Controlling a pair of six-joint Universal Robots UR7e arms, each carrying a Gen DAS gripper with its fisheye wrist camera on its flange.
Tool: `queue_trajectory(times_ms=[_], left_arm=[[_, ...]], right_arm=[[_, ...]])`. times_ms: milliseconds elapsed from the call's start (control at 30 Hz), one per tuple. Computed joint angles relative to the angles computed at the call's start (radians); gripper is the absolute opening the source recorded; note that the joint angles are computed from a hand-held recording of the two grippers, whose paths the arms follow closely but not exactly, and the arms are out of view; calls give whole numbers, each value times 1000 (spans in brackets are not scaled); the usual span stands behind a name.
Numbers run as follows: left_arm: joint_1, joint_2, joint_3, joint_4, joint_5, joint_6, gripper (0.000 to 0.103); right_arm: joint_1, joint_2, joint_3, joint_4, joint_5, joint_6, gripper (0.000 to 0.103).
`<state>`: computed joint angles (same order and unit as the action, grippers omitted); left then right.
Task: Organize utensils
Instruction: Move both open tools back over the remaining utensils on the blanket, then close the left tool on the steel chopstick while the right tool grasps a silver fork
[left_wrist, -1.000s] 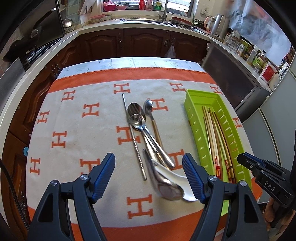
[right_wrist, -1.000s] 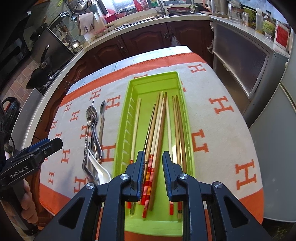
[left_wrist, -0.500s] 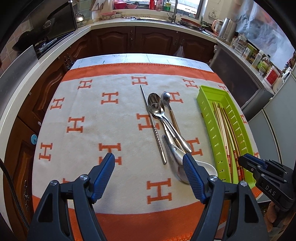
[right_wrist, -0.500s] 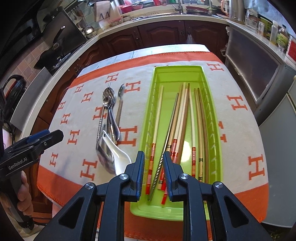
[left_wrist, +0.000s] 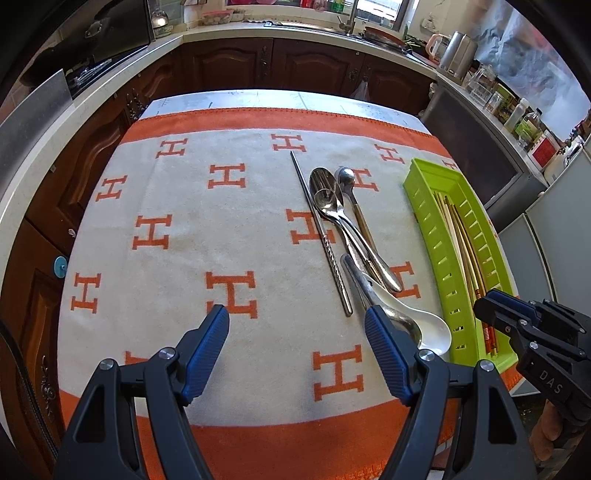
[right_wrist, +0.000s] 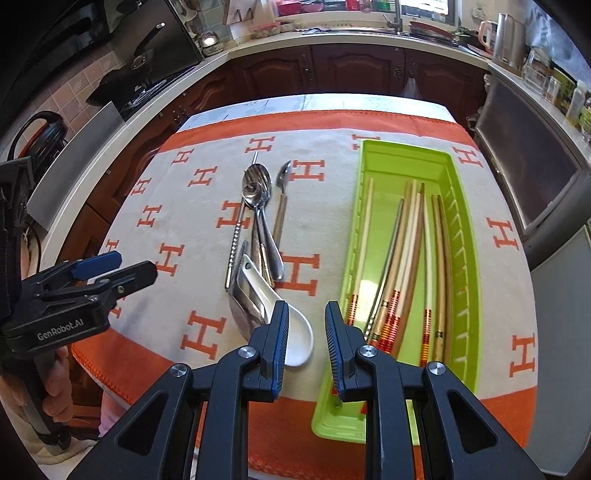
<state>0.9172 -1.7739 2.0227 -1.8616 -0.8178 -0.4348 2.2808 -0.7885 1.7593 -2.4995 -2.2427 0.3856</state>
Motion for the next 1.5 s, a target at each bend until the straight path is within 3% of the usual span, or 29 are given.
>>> queue_trajectory(times_ms=[200,433,667,733,1133,1233,1333,1500], left_arm=[[57,80,-30,-67,-43,45,72],[120,202,-85,-143,-66,72,56],[172,303,-142,-143,-93,29,41],[177,319,-146,-139,-89,24,41],[120,400,-136,-133,99,62,38],[116,398,-137,-129,94,60,31],[114,391,-135,-128,87,54,5],[139,337,-120,-138,52,20,4]], right_arm=[[-7,44,-74,-3,28,-23,21],[-23,88,-130,18,39,-42,21],[-50,98,-130,1,59,-54,21],[-56,99,-127,-6,61,-58,21],[-101,105,-110,-35,94,-64,21],[-105,107,-108,-40,94,-65,21],[-110,111,-112,-43,98,-73,21],[-108,124,-132,-39,101,-90,21]])
